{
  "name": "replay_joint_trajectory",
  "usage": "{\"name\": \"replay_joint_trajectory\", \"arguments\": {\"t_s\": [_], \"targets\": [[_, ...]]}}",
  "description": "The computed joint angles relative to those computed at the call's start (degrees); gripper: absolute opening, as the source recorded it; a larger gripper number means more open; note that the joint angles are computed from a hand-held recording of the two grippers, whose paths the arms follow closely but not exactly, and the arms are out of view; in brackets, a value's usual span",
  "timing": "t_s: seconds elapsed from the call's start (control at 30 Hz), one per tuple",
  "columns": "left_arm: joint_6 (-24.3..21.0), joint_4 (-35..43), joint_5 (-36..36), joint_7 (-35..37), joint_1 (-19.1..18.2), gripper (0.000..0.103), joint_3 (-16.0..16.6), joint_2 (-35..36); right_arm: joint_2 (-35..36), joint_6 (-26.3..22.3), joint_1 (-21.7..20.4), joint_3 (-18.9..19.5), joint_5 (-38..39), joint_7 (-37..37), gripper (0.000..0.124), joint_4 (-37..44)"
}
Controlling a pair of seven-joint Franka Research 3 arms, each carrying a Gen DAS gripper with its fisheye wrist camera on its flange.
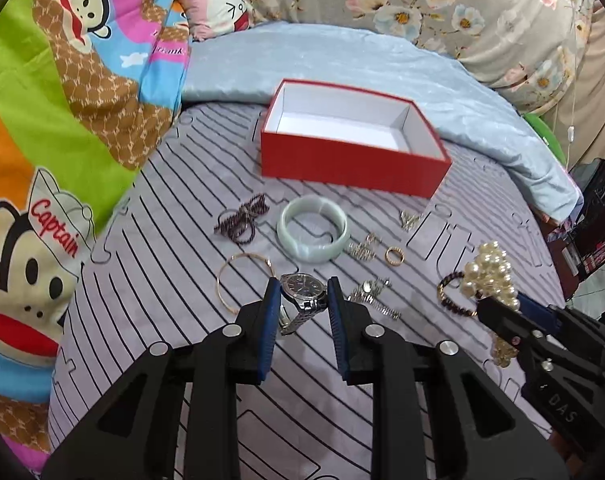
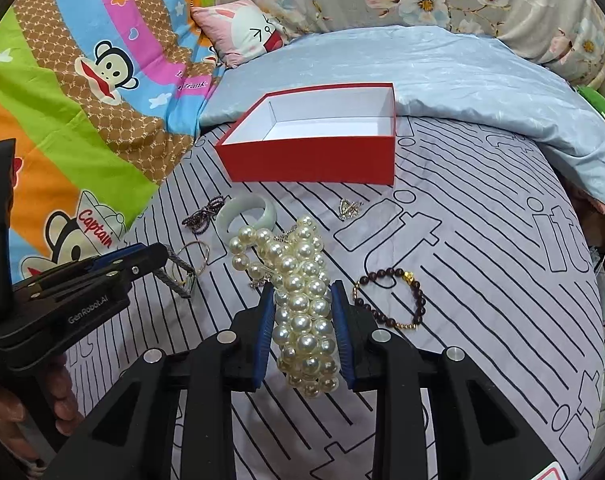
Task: Organize jewelry
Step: 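Carry watch and pearls into the red box and open both tools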
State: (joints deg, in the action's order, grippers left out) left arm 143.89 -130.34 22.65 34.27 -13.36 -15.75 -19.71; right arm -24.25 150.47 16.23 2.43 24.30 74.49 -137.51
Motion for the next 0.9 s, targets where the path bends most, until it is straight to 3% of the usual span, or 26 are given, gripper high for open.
{"name": "replay_joint_trajectory", "arguments": {"t_s": [0.2, 0.43, 0.67, 0.9], "targets": [[0.42, 4.2, 0.83, 2.84, 0.46, 0.023, 0.59, 1.67, 3.05, 0.68, 0.5, -0.54, 0.82, -1.27, 0.027, 4.47], [2.87, 13.57, 3.75, 4.94, 2.5, 0.023, 1.24, 8.33, 11.97, 0.76, 0.02, -1.01, 1.87, -3.82, 0.027, 16.22], [3.38, 27.08, 10.59, 4.41, 3.54, 0.023, 2.69, 19.45, 24.39, -1.02, -2.09, -0.24, -1.78, -0.55, 0.027, 30.87], [1.53, 42.78, 7.34, 10.1, 2.21, 0.023, 6.0, 34.02, 39.33, -5.07, -2.26, -0.25, -7.97, 5.24, 0.027, 48.14]]}}
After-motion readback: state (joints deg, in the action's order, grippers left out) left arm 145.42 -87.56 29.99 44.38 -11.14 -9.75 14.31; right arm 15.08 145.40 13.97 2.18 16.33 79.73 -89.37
